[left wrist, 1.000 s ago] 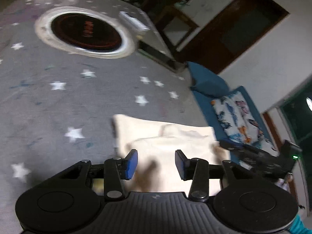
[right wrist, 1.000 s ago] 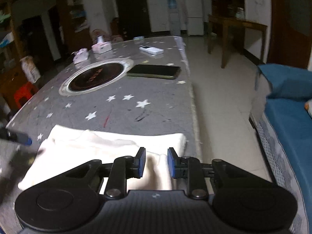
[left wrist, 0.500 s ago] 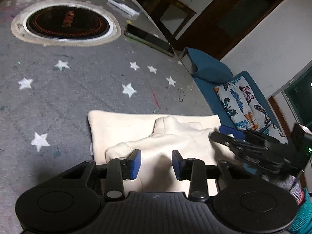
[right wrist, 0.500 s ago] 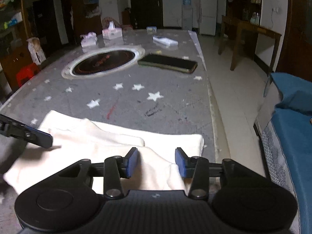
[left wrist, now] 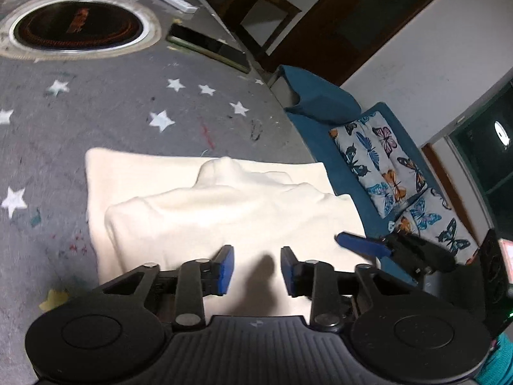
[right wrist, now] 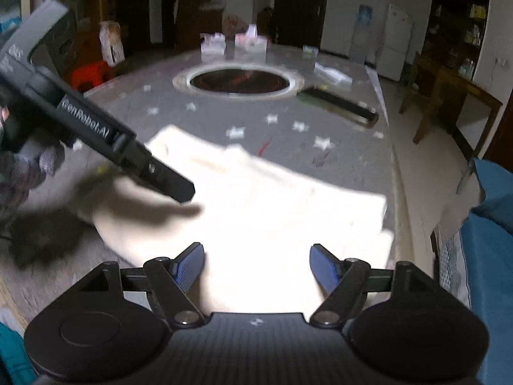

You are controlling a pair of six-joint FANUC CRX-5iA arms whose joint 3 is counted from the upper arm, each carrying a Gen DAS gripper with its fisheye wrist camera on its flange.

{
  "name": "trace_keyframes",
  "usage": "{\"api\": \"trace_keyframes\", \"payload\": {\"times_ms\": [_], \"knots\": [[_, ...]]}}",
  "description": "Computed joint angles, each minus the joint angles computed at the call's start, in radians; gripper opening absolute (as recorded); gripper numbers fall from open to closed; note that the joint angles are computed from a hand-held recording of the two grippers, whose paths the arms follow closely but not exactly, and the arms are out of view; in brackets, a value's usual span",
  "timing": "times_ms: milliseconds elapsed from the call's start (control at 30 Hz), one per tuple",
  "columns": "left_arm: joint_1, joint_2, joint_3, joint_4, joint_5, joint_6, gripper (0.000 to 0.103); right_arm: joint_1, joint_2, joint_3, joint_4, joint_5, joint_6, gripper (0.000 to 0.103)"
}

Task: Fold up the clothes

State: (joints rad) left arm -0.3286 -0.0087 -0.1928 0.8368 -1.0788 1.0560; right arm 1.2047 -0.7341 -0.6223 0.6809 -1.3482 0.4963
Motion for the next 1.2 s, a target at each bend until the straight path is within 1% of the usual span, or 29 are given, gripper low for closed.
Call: {"api": "trace_keyframes", "payload": {"times_ms": [167, 200, 267, 300, 367, 433, 500, 533, 633, 767, 800, 833, 900, 967, 1000, 1033, 1067, 1200], "knots": [[0.025, -0.051, -0.026, 0.008, 0.002, -0.045, 0.033, -0.024, -0.008, 0.002, -0.005, 0.015, -0.066, 0.083], [0.033, -0.062, -0.031, 0.009, 0.001, -0.053, 0.034, -0.033, -0.005, 0.006, -0.017, 0.017, -0.063, 0.087], [0.056, -0.091, -0.051, 0.011, 0.005, -0.072, 0.035, -0.047, 0.0, 0.013, -0.035, 0.02, -0.059, 0.089], [0.069, -0.109, -0.065, 0.009, 0.01, -0.077, 0.038, -0.05, 0.003, 0.011, -0.034, 0.023, -0.066, 0.091], [0.1, -0.145, -0.096, 0.008, 0.021, -0.092, 0.04, -0.055, 0.011, 0.007, -0.031, 0.029, -0.08, 0.094], [0.136, -0.181, -0.127, 0.01, 0.024, -0.111, 0.044, -0.053, 0.016, 0.004, -0.028, 0.031, -0.1, 0.097], [0.173, -0.221, -0.158, -0.012, 0.038, -0.125, 0.046, -0.052, 0.028, 0.001, -0.017, 0.036, -0.128, 0.101], [0.189, -0.239, -0.171, -0.03, 0.05, -0.128, 0.049, -0.05, 0.033, 0.001, -0.015, 0.037, -0.143, 0.103], [0.23, -0.287, -0.206, -0.097, 0.092, -0.12, 0.052, -0.046, 0.052, 0.0, -0.002, 0.029, -0.18, 0.103], [0.283, -0.333, -0.256, -0.158, 0.142, -0.096, 0.056, -0.04, 0.065, -0.003, 0.013, 0.021, -0.212, 0.103], [0.295, -0.345, -0.28, -0.133, 0.16, -0.125, 0.058, -0.04, 0.065, -0.005, 0.015, 0.021, -0.218, 0.103], [0.3, -0.352, -0.293, -0.124, 0.179, -0.135, 0.062, -0.041, 0.065, -0.006, 0.017, 0.022, -0.223, 0.103], [0.295, -0.365, -0.308, -0.127, 0.23, -0.139, 0.063, -0.042, 0.066, -0.009, 0.022, 0.023, -0.237, 0.103], [0.274, -0.389, -0.354, -0.075, 0.323, -0.209, 0.067, -0.037, 0.073, -0.01, 0.03, 0.016, -0.255, 0.103], [0.26, -0.394, -0.357, -0.1, 0.365, -0.203, 0.074, -0.032, 0.076, -0.011, 0.037, 0.01, -0.263, 0.103], [0.249, -0.392, -0.345, -0.145, 0.386, -0.176, 0.075, -0.026, 0.079, -0.011, 0.043, 0.004, -0.27, 0.103], [0.242, -0.386, -0.339, -0.155, 0.393, -0.175, 0.075, -0.018, 0.081, -0.014, 0.053, -0.003, -0.286, 0.103], [0.235, -0.372, -0.316, -0.171, 0.367, -0.149, 0.075, 0.012, 0.091, -0.02, 0.09, -0.032, -0.315, 0.103]]}}
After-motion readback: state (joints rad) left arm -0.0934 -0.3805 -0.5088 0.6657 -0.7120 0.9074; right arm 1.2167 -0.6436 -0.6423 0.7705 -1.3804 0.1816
